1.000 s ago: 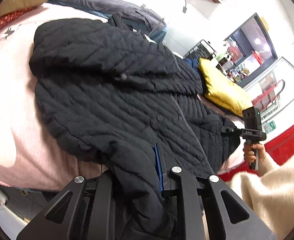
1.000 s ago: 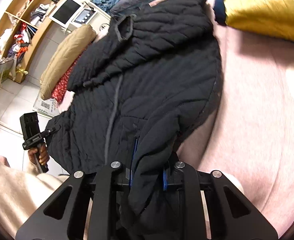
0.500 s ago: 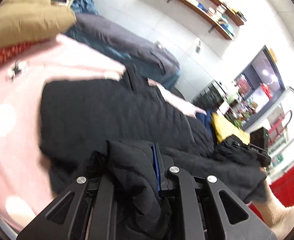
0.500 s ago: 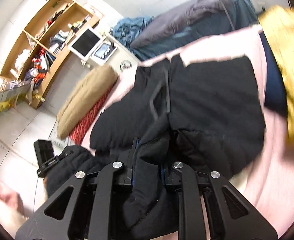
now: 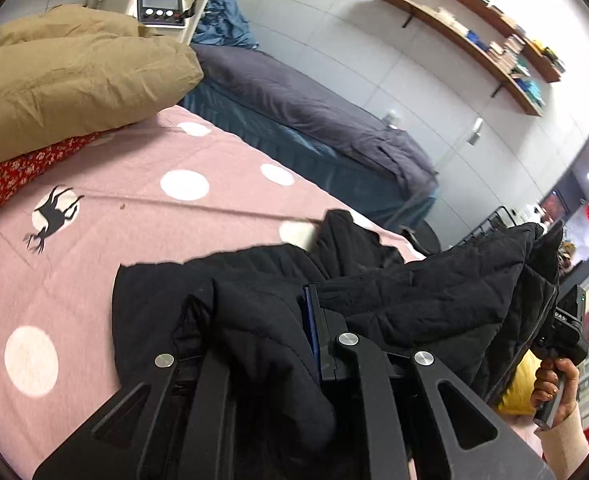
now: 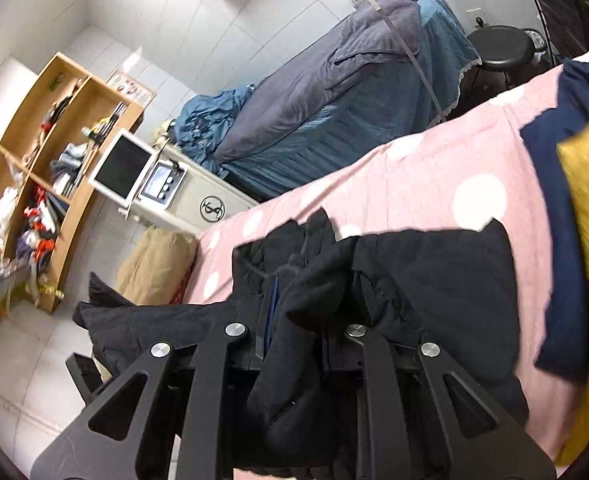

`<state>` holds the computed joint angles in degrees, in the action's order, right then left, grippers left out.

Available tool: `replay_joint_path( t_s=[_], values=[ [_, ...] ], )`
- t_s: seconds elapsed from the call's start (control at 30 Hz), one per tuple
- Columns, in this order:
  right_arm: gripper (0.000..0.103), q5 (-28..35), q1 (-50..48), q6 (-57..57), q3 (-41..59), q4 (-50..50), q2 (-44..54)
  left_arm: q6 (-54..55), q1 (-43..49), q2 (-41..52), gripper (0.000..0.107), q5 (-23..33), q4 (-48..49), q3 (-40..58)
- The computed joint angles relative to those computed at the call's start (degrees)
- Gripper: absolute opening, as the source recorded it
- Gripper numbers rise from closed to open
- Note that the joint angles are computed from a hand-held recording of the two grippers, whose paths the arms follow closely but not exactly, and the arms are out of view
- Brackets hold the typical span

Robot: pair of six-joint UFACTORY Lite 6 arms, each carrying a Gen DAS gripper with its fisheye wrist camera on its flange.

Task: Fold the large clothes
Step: 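Lift the jacket side with both grippers and fold it over the middle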

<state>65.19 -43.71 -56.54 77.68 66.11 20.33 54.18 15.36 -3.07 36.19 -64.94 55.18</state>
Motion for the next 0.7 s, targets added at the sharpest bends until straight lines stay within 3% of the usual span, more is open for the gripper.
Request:
replay_joint_path(
  t_s=[0.1,0.23,0.33,0.43,0.47,0.5,0.6,0.7],
  values=[
    [0.017,-5.7,5.0,4.5,6.6,-1.2,5.2,-5.4,-0.4,9.3,0.014,0.2,2.4,7.5],
    [0.017,-15.0,10.9,11.1,10.4,-8.1,11.0,-14.3,1.7,20.3,0.016,6.6,5.4,15.7],
    [0.017,-15.9,10.3,14.2,11.4,-8.5,16.3,-7.7,9.1,21.7,0.028,18.1,-4.6,14.4],
    [0.017,-13.5,8.2,15.0,13.3,-6.0,21.7,-6.7,18.0,19.4,0.056,27.3,-9.3,12.2],
    [0.017,-13.1,8.0,14.9,13.8,-6.0,22.5,-6.6,20.7,15.8,0.074,26.7,-9.8,10.3],
    [0.018,-12.9,7.9,14.9,14.5,-6.4,23.4,-6.0,22.9,12.1,0.085,25.3,-10.1,8.7],
    [0.019,-13.5,8.7,15.7,15.1,-7.2,23.7,-3.8,26.8,1.6,0.087,23.0,-5.2,6.3],
    [0.033,-11.3,8.3,18.5,15.8,-5.5,24.3,-7.1,17.6,-12.2,0.089,12.3,9.6,0.6]
  ],
)
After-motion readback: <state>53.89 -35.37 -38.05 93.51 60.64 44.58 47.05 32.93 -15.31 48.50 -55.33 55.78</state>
